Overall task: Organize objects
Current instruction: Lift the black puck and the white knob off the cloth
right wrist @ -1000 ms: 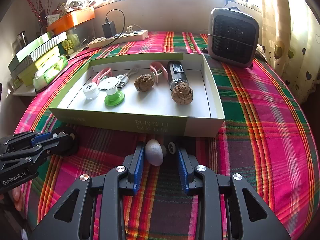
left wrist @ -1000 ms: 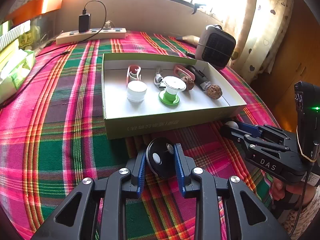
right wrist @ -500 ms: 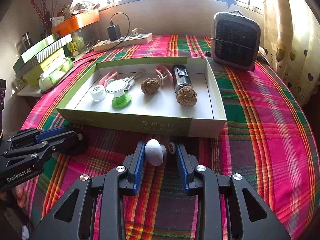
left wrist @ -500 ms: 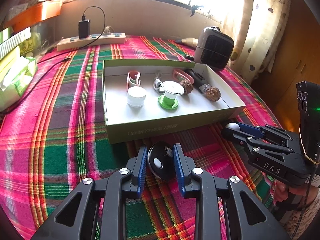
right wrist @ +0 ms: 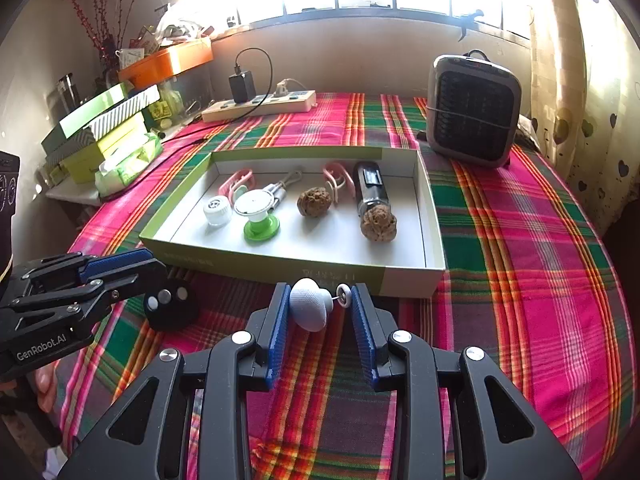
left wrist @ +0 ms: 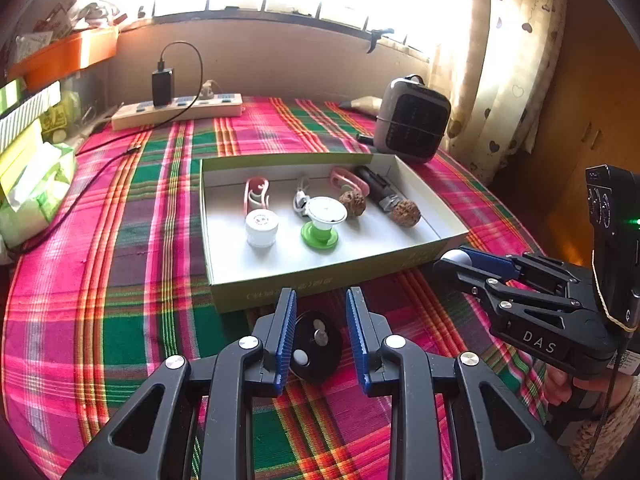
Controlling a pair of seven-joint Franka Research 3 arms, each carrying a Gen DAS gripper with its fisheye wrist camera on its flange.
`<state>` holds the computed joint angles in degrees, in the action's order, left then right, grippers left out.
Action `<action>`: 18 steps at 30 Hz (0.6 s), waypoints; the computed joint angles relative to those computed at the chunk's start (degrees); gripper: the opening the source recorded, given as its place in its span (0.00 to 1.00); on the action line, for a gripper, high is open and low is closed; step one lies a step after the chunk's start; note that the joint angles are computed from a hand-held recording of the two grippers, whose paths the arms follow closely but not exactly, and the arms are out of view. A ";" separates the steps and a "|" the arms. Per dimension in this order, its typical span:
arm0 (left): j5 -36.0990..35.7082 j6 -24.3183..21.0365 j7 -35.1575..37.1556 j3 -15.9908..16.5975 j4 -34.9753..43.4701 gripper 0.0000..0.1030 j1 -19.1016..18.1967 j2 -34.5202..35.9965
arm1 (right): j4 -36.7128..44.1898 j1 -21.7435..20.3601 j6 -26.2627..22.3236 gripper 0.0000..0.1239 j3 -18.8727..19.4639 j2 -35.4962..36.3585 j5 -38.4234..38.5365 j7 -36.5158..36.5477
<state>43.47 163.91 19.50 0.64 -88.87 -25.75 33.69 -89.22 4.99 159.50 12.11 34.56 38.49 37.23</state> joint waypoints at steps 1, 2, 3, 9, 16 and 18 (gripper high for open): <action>0.26 0.01 -0.32 0.22 -0.03 0.23 -0.30 -0.11 | -0.04 -0.24 0.10 0.26 0.28 -0.09 0.26 -0.36; 0.38 0.05 -0.42 0.28 -0.01 0.23 -0.35 -0.19 | -0.03 -0.33 0.16 0.26 0.39 -0.15 0.42 -0.52; 0.51 0.29 -0.50 0.32 0.01 0.23 -0.34 -0.21 | 0.01 -0.49 0.19 0.26 0.56 -0.20 0.66 -0.75; 1.16 0.01 -0.58 0.60 0.92 0.23 -0.50 -0.01 | 0.51 -0.92 0.31 0.26 1.09 -0.28 1.91 -2.09; 1.67 0.73 -1.47 0.57 -1.09 0.23 0.00 -1.21 | 1.02 -1.31 -0.08 0.26 1.21 0.06 3.11 -2.83; 2.41 1.09 -2.73 1.19 -2.36 0.23 -0.31 -1.92 | 1.14 -1.23 -0.35 0.26 0.94 0.16 3.13 -2.53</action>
